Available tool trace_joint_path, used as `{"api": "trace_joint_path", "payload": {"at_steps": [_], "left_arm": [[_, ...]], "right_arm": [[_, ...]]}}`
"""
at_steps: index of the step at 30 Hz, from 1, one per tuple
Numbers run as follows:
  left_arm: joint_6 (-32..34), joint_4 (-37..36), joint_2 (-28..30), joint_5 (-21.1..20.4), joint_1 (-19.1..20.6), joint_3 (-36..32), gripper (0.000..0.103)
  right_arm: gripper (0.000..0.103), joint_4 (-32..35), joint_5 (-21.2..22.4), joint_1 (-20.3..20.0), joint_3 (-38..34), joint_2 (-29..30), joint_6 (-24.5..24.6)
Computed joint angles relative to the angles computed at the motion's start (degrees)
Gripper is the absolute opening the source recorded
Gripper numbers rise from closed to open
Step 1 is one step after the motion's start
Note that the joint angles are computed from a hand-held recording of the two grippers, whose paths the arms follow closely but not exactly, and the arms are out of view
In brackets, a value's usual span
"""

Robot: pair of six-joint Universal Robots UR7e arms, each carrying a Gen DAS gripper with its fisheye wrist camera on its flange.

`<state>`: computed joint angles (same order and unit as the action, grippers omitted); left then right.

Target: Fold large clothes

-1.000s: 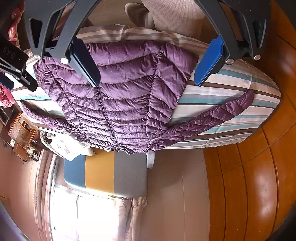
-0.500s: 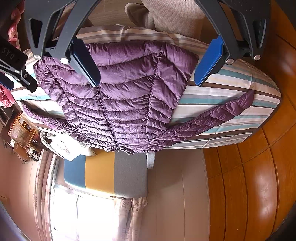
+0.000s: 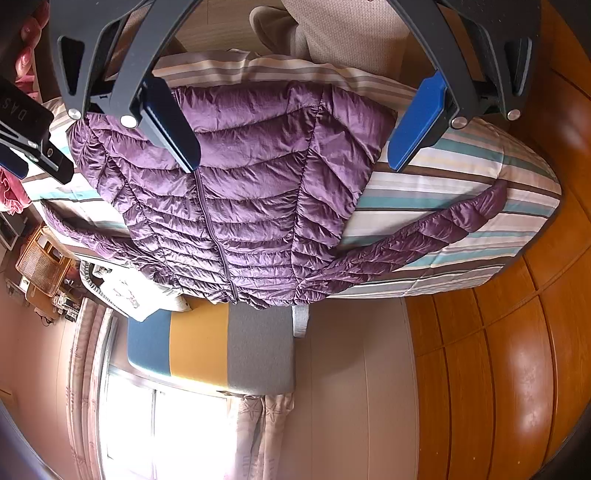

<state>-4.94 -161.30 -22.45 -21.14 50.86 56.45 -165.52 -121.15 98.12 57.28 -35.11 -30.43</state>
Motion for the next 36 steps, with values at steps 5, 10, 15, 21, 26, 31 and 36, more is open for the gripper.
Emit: {"api": "trace_joint_path", "payload": {"at_steps": [5,10,15,21,26,31,36], "left_arm": [[0.06,-0.05,-0.02,0.03,0.01,0.11,0.101],[-0.25,0.12,-0.17,-0.04,0.03,0.22,0.101],[-0.15,-0.13,-0.08,0.03,0.03,0.17,0.101],[-0.63,0.58,-0.23,-0.07,0.03,0.34,0.101],[-1.84,1.55,-0.19,-0.35,0.27,0.78,0.101],[-3.02,3.78,0.24,-0.15,0.65,-0.29,0.101],[-3.28,6.93,0.51,-3.57,1.90,-2.35,0.101]], "right_arm": [[0.100,0.18,-0.03,-0.01,-0.05,-0.03,-0.06],[0.100,0.36,-0.05,0.01,-0.05,-0.03,-0.02],[0.100,-0.04,0.16,-0.01,-0.02,-0.01,0.04],[0.100,0.63,-0.05,-0.04,-0.21,0.02,0.27],[0.100,1.00,-0.04,-0.05,-0.31,0.00,0.38],[0.100,0.98,-0.29,-0.20,-1.83,0.74,0.06],[0.100,1.91,-1.14,-1.00,-5.73,2.58,0.92]]}}
